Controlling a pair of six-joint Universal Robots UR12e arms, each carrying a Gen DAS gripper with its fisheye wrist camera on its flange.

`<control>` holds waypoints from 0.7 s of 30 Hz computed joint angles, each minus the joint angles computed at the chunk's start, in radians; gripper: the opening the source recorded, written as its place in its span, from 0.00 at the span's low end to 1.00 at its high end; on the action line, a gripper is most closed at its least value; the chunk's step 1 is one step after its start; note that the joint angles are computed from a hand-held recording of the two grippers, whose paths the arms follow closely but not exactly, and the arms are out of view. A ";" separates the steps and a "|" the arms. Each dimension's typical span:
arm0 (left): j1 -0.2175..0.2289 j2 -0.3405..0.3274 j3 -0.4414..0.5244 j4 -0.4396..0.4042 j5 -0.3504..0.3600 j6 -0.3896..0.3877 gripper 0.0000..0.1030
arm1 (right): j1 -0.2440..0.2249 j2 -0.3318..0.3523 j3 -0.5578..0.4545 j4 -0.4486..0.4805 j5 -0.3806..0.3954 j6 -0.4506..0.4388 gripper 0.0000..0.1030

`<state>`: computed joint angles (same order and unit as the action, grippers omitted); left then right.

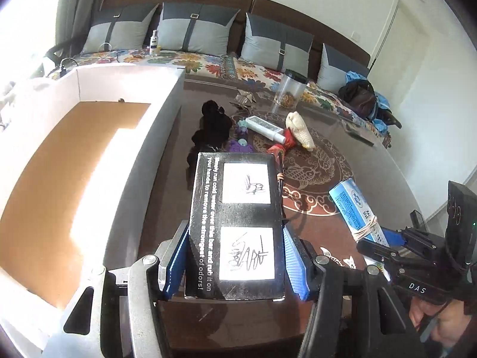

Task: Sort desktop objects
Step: 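Carry both boxes into the open white cardboard box and open both tools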

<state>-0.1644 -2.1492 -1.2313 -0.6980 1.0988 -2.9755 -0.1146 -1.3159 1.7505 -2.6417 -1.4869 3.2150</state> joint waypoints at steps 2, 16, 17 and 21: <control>0.026 0.004 0.020 0.007 0.004 -0.026 0.56 | 0.024 0.024 -0.055 -0.006 0.029 -0.004 0.40; 0.130 -0.116 0.212 -0.218 0.294 -0.088 0.55 | 0.234 0.368 -0.612 0.215 0.148 -0.118 0.40; 0.130 -0.122 0.219 -0.238 0.300 -0.082 0.55 | 0.244 0.390 -0.643 0.257 0.134 -0.136 0.40; 0.129 -0.135 0.233 -0.295 0.321 -0.076 0.58 | 0.266 0.445 -0.718 0.401 0.111 -0.192 0.40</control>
<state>-0.0358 -2.2843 -0.9987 -0.9929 1.4199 -3.0515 0.1514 -0.8709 1.0325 -2.2405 -1.3761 3.0234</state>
